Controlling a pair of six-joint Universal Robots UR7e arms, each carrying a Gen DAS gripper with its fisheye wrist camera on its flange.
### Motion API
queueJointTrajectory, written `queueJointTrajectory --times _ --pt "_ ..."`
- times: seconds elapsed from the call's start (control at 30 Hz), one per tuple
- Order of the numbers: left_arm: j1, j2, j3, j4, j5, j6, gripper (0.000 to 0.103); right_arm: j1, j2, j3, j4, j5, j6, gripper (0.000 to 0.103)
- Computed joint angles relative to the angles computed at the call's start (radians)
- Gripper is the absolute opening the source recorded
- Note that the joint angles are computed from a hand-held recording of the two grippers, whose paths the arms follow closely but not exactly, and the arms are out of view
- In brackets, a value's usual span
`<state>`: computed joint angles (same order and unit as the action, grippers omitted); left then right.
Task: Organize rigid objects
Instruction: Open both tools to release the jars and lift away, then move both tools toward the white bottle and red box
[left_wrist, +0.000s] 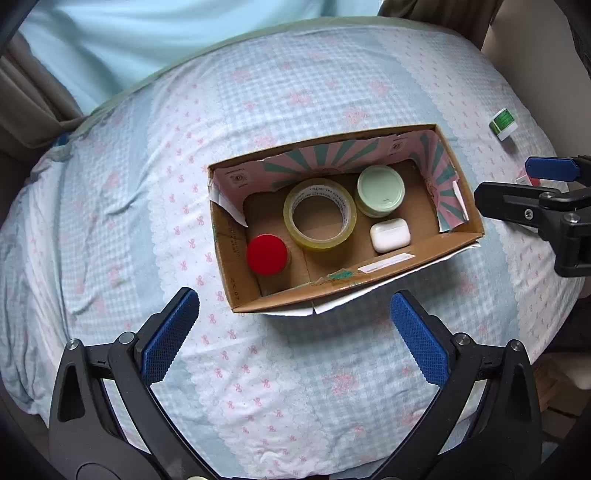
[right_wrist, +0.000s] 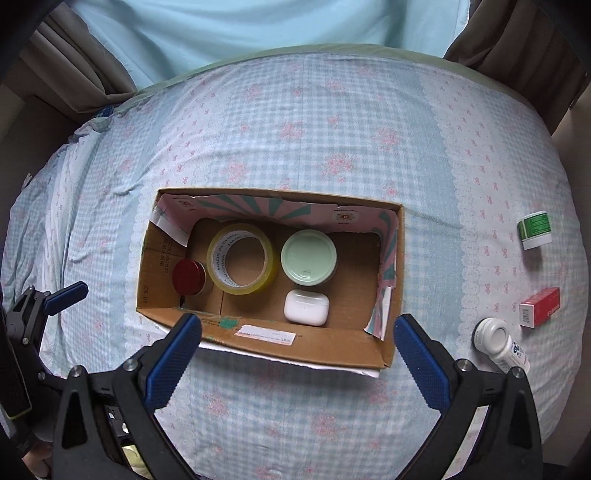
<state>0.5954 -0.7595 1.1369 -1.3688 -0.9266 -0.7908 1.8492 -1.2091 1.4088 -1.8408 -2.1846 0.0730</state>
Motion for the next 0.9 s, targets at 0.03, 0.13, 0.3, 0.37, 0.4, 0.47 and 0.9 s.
queueJointTrajectory --times 0.03,0.13,0.3,0.37,0.4,0.47,0.9 --pt "-0.014 -0.008 -0.002 0.007 0.002 -0.004 0.103 0.007 -0.017 0.003 0.007 -0.005 0.009 0.103" --pt "-0.055 -0.029 -0.006 0.004 0.008 -0.003 0.103 0.029 -0.078 0.014 0.028 -0.02 0.043 0.103" --pt "-0.104 -0.048 0.011 -0.112 -0.002 0.055 0.103 0.059 -0.189 0.046 0.037 -0.083 0.034 0.103" --pt "-0.121 -0.039 0.002 -0.134 0.003 0.063 0.103 0.07 -0.231 0.063 0.046 -0.133 0.016 0.103" --pt "-0.128 -0.029 -0.008 -0.138 0.006 0.066 0.103 0.072 -0.249 0.065 0.065 -0.157 0.02 0.103" --pt "-0.143 -0.008 -0.034 -0.151 -0.001 0.082 0.103 0.067 -0.291 0.069 0.103 -0.184 0.037 0.103" --pt "-0.22 0.285 -0.343 -0.153 0.017 0.233 0.103 -0.107 -0.504 0.086 0.055 -0.194 -0.307 0.103"
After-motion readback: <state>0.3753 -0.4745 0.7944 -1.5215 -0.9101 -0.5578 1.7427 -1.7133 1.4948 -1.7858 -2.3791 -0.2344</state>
